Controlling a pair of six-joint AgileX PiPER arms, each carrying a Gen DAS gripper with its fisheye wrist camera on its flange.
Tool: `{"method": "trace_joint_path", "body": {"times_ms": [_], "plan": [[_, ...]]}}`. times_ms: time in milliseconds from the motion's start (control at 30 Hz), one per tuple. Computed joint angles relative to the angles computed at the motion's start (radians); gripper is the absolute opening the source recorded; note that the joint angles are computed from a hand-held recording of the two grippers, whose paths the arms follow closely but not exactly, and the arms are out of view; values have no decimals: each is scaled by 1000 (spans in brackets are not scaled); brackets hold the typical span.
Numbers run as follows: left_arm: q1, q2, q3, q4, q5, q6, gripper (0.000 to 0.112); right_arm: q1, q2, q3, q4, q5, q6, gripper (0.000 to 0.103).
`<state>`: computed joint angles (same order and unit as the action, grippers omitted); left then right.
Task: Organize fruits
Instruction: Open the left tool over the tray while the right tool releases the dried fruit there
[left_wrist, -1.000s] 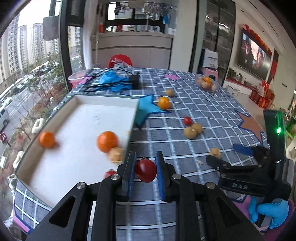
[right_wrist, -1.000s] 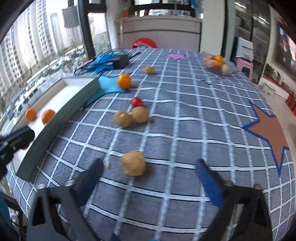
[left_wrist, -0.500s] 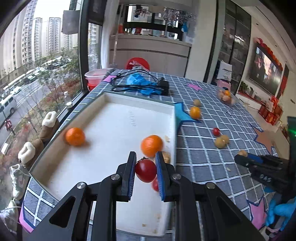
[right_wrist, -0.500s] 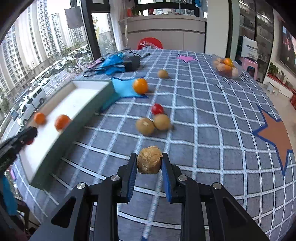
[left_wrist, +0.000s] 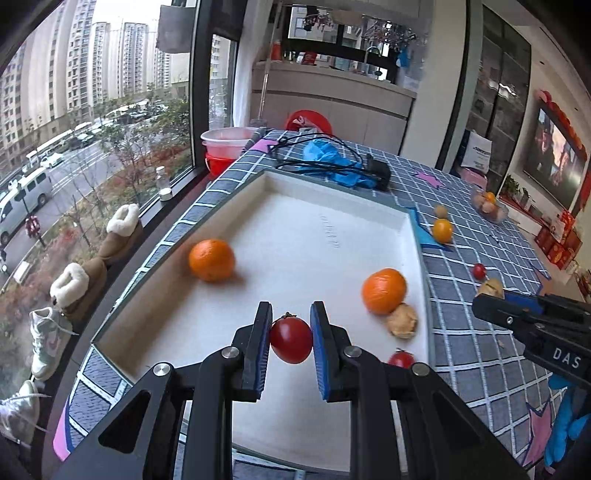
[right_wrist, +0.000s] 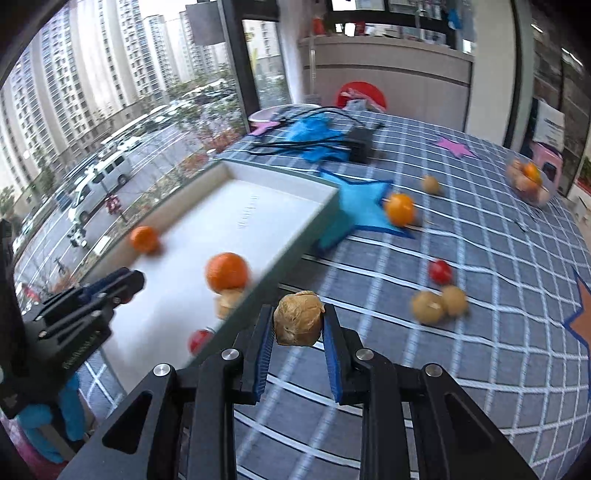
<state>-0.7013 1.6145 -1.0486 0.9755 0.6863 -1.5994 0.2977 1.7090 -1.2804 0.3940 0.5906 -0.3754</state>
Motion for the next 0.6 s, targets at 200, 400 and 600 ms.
{"method": "trace_joint_path", "body": {"times_ms": [200,400,600], "plan": [[28,-11,32,10,-24,-12,23,75,42,-58,-41,11,49,27],[47,-11,48,9,-45,-15,23,122,83,-102,-60,19,70,27],[69,-12,64,7,-71,-22,23,163,105,-122,-87,25,90,27]]}}
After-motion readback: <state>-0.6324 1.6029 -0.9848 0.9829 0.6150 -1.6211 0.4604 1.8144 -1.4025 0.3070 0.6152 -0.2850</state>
